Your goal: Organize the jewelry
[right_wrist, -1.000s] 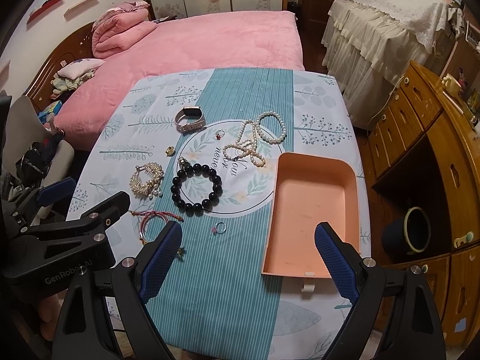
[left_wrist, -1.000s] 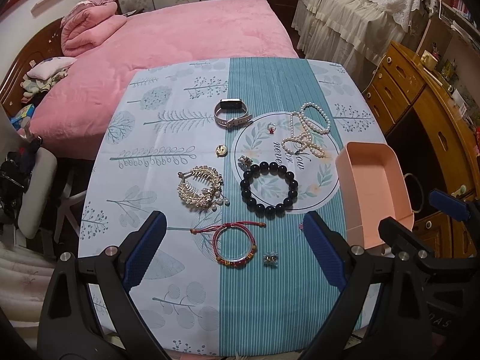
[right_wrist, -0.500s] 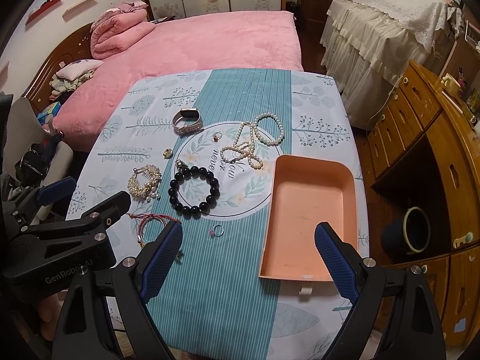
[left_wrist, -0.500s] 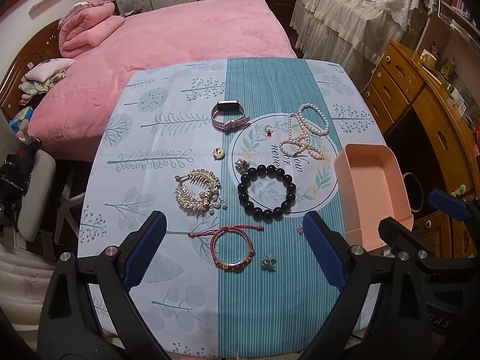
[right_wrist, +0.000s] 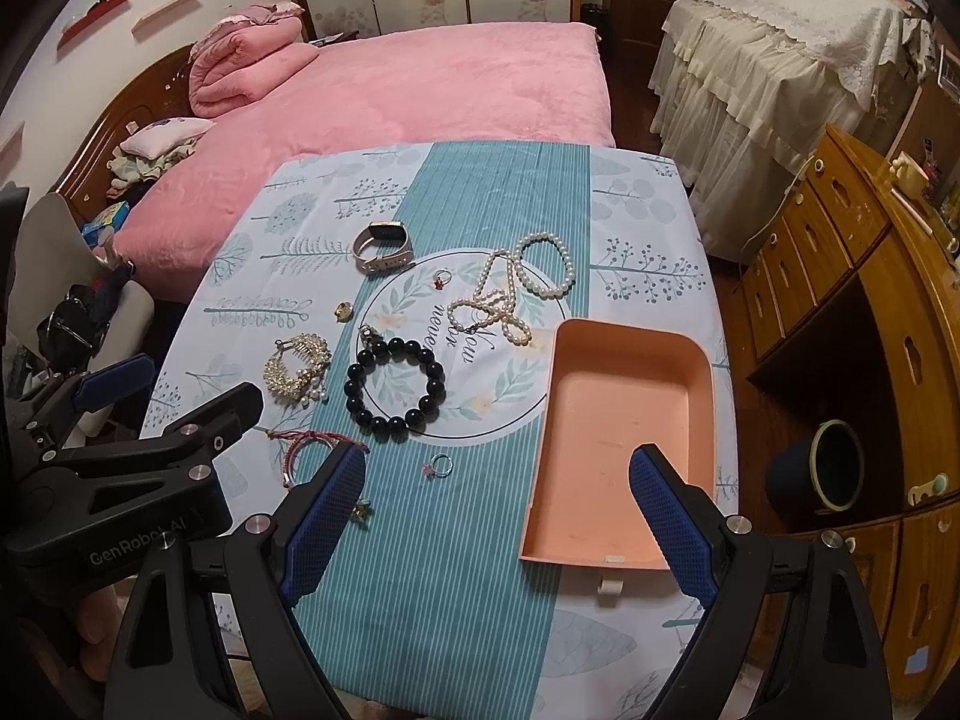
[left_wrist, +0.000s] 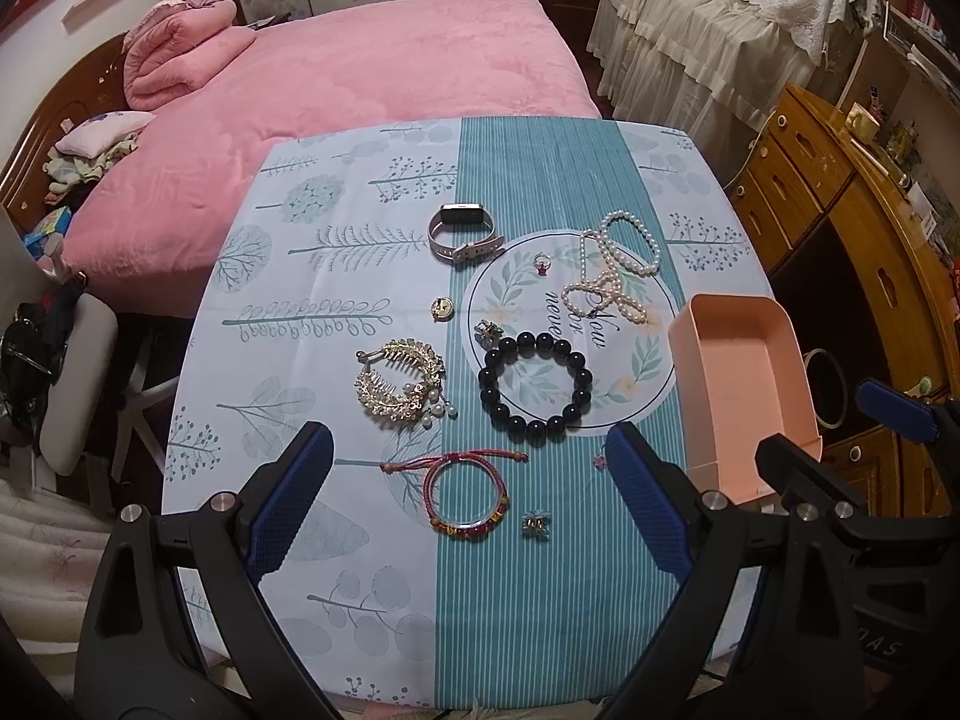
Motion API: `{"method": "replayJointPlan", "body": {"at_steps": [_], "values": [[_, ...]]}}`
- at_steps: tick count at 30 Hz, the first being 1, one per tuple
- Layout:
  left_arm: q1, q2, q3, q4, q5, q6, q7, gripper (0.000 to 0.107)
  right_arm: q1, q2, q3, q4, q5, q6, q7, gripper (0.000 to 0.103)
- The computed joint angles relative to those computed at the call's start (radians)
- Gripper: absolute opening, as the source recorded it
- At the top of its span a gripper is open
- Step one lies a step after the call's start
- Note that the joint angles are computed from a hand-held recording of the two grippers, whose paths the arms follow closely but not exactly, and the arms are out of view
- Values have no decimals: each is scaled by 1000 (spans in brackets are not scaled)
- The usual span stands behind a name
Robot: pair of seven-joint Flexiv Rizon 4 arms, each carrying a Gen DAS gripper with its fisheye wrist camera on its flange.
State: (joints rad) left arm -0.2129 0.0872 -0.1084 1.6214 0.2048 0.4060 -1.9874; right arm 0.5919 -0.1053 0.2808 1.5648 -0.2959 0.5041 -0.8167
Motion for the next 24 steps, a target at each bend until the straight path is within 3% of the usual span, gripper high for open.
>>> {"method": "replayJointPlan", "body": {"at_steps": [12,24], "values": [[-8,9,-11,-21,4,-50,-30,89,-8,20,4,5,22,-4,-31,91],[17,38,10,-21,-7,-21,-35,89,5,7,3,-30,0,-36,-15,77]]}}
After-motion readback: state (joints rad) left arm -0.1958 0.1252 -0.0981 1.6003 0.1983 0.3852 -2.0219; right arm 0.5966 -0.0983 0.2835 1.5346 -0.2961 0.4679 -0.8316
